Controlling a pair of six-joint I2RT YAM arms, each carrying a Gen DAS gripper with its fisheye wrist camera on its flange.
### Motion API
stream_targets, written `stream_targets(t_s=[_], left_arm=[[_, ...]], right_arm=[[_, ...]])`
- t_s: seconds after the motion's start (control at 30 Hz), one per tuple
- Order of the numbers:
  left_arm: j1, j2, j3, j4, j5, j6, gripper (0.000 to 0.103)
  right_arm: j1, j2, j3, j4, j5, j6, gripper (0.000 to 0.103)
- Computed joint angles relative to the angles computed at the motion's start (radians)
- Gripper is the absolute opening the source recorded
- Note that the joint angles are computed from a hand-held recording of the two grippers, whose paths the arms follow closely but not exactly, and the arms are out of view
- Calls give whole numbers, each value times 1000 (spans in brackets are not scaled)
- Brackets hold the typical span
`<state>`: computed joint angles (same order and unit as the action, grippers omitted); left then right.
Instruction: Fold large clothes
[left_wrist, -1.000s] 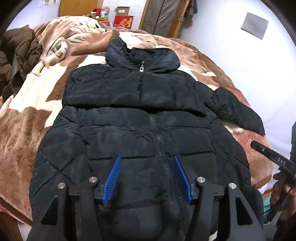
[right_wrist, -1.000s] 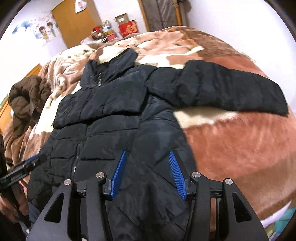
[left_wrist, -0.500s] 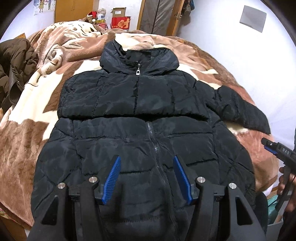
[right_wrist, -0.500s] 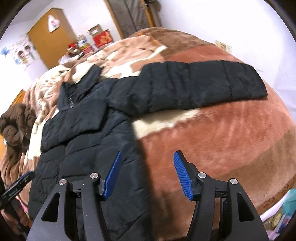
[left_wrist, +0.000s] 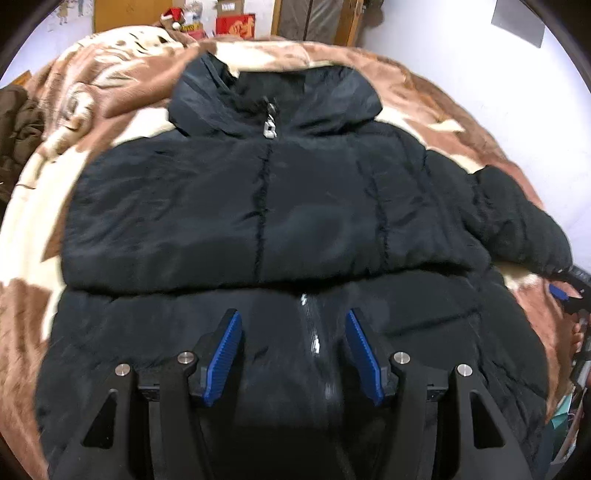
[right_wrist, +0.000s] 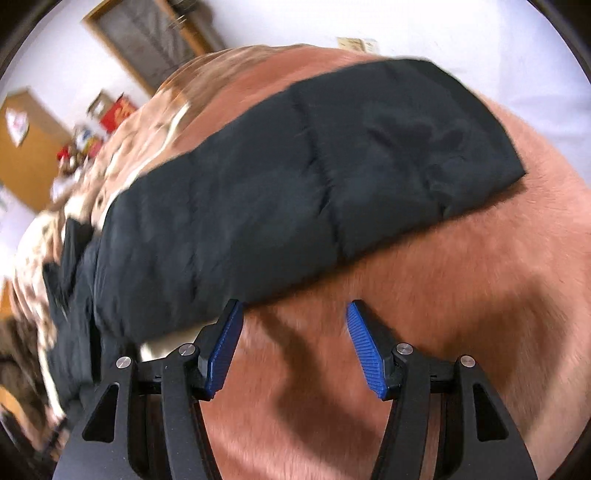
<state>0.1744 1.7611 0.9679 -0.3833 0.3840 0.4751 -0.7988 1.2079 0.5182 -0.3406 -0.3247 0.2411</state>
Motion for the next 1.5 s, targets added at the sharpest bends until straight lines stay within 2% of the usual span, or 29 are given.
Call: stream_targets(t_s=[0.1,0.23,0.33,0.43,0.47,0.5,0.53,0.7,0.9,0.97,1.07,1.27,1.43,1.5], left_arm=[[-78,98,54,38,-33,-51,61],[-139,149,97,74,-20,-103,61],[-165,165,120,66,-24,-126,61],[-152,137,105,37,10,-119,61],[-142,117,91,26,20,-112,61],[-131,93,72,19,30,-101,61],[-119,70,56,12,38,-90,61],[-57,-58,-9,-35,61,-29,61],[17,-162,-4,-109,108,-1,61],[52,-194,6,-145,137,15,61],[98,-227,23,-182,173,27,61],[223,-210,84,-241,239,62,61],[328,-126,146,-255,268,88,61],[360,-88,170,-255,272,89,61]], right_arm=[[-59,11,2,69,-58,16,63],[-163,23,-19,156,-168,84,63],[-195,40,-29,218,-195,131,63],[-175,39,-15,190,-165,131,62],[-160,22,-7,160,-129,124,57],[-144,24,6,150,-97,121,35],[-138,11,17,126,-77,105,22],[-57,-156,75,-35,-27,81,13],[214,-346,248,-230,75,147,11],[340,-358,324,-265,130,176,11],[612,-331,447,-295,265,234,11],[1009,-110,592,-232,453,295,11],[1171,118,652,-141,487,309,11],[1213,242,682,-93,471,320,11]])
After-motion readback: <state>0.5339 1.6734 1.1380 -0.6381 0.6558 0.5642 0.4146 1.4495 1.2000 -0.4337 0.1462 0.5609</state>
